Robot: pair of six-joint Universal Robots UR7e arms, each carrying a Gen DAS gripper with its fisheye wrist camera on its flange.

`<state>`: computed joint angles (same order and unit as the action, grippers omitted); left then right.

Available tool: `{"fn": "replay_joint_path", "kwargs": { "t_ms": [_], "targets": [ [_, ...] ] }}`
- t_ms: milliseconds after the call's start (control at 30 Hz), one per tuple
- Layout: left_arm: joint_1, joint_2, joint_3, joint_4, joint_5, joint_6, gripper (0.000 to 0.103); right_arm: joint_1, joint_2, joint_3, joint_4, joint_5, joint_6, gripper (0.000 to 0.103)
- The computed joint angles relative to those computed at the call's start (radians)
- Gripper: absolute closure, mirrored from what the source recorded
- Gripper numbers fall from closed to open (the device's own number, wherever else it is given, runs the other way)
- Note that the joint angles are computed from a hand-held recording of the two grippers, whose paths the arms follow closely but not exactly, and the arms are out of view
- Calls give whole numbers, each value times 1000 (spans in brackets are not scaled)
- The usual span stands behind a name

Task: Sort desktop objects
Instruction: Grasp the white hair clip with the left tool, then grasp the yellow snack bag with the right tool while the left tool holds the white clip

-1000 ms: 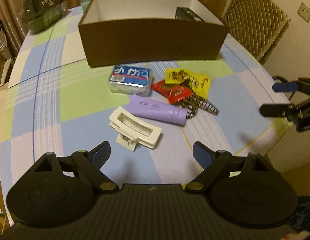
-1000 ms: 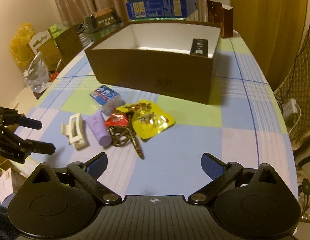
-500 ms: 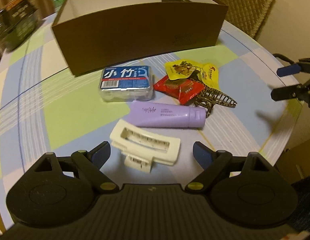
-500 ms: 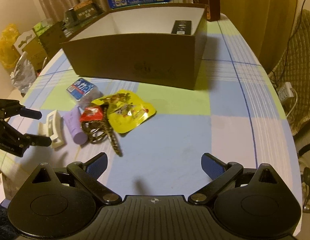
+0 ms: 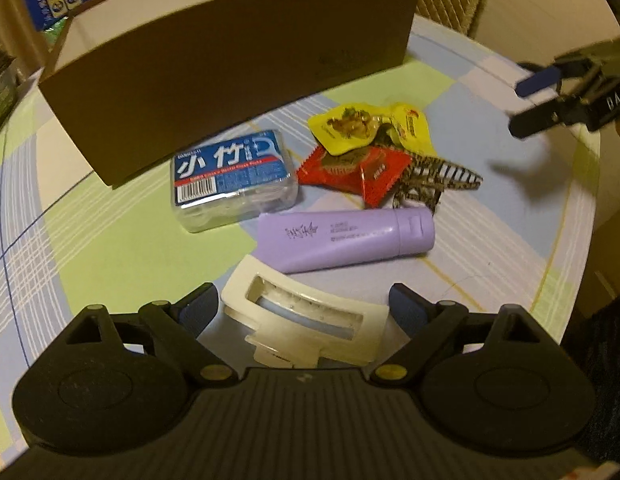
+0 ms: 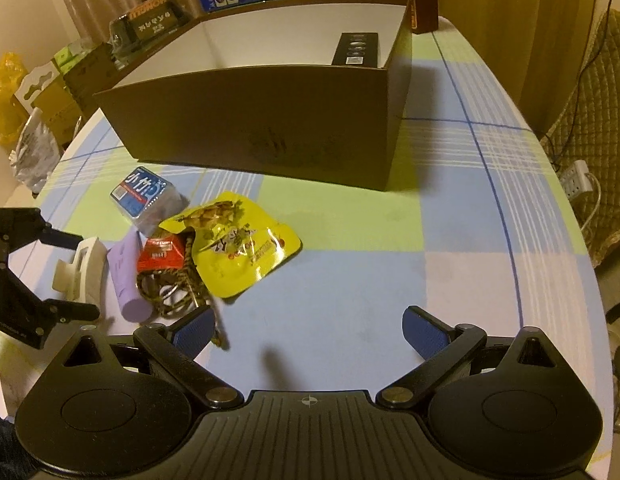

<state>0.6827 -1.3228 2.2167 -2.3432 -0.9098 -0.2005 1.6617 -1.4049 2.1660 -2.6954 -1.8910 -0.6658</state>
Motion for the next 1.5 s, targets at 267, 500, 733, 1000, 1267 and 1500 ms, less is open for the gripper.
{"fn": "replay_joint_path", "kwargs": {
  "t_ms": [267, 500, 733, 1000, 1267, 1500],
  "targets": [
    [-9, -24, 38, -42, 36, -10, 17, 4, 30, -15, 2, -12, 14, 6],
    [-9, -54, 23, 54, 100, -60, 17, 10, 50, -23, 6, -2, 8, 6],
    [11, -107, 32, 134, 167, -245, 17, 18, 84, -31, -18, 38, -78, 6],
    [30, -155, 24, 234, 208, -403, 17, 21, 178, -98, 11, 110, -242, 7],
    [36, -173, 29, 247, 210, -449, 17, 11, 262, -168, 56, 136, -250, 34],
    [50, -181, 25, 240, 209, -455, 17, 36, 316, -207, 50, 82, -279, 41]
  ]
}}
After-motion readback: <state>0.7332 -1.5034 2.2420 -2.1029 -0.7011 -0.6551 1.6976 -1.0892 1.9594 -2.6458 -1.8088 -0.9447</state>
